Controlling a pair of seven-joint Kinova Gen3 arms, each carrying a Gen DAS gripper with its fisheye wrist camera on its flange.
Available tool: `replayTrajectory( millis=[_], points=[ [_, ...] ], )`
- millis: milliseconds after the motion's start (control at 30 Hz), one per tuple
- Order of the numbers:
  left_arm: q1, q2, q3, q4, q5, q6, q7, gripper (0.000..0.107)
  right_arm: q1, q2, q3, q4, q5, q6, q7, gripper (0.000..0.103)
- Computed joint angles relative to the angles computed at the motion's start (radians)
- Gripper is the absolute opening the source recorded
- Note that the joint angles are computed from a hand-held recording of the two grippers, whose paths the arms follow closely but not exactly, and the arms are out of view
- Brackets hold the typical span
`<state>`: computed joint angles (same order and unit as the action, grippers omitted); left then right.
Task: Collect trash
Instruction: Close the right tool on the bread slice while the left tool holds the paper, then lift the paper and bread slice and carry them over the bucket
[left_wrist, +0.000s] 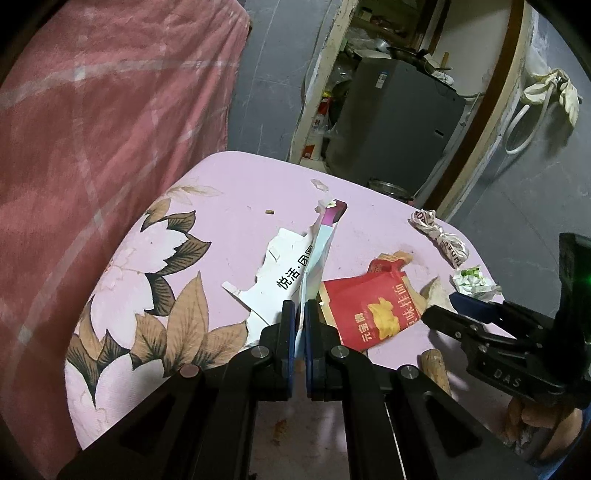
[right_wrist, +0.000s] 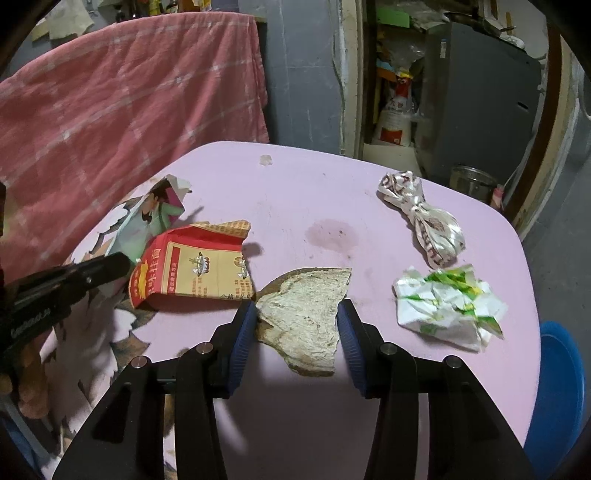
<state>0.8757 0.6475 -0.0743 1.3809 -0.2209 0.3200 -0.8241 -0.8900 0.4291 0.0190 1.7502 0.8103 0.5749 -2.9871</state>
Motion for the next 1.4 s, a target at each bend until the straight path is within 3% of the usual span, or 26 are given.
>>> replayTrajectory(
  millis=[67,400,500,600,700,867,1000,1400],
  points=[
    [-0.002,0.0,0.002,0.0,0.0,0.0,-0.001,0.003,0.002,-0.009,-0.004,0.014,0.0,-0.008,0.002,0.056],
    [-0.005,0.0,0.005,0.0,0.001,-0.001,-0.003,0.003,-0.01,-0.018,-0.014,0.038,0.036,0.007,-0.009,0.057],
    [-0.004,0.0,0.004,0.002,0.003,-0.004,-0.001,0.003,-0.017,-0.023,-0.007,0.055,0.063,-0.011,-0.044,0.055],
    [0.003,-0.001,-0.004,0.005,0.0,-0.008,0.004,0.003,-0.042,-0.017,-0.002,0.058,0.095,0.03,-0.083,0.043],
    [0.025,-0.004,-0.025,0.012,-0.007,-0.018,0.022,0.003,-0.043,-0.02,-0.01,0.069,0.134,0.033,-0.122,0.042],
    [0.097,-0.018,-0.105,0.047,-0.038,-0.064,0.075,0.003,-0.065,-0.027,-0.013,0.103,0.238,0.033,-0.242,0.041],
    [0.147,-0.027,-0.161,0.07,-0.054,-0.096,0.106,0.003,-0.092,-0.029,-0.031,0.127,0.349,0.088,-0.343,0.041],
    [0.173,-0.035,-0.194,0.086,-0.046,-0.137,0.1,0.003,-0.072,-0.046,-0.144,0.184,0.552,0.212,-0.539,0.041]
  ],
)
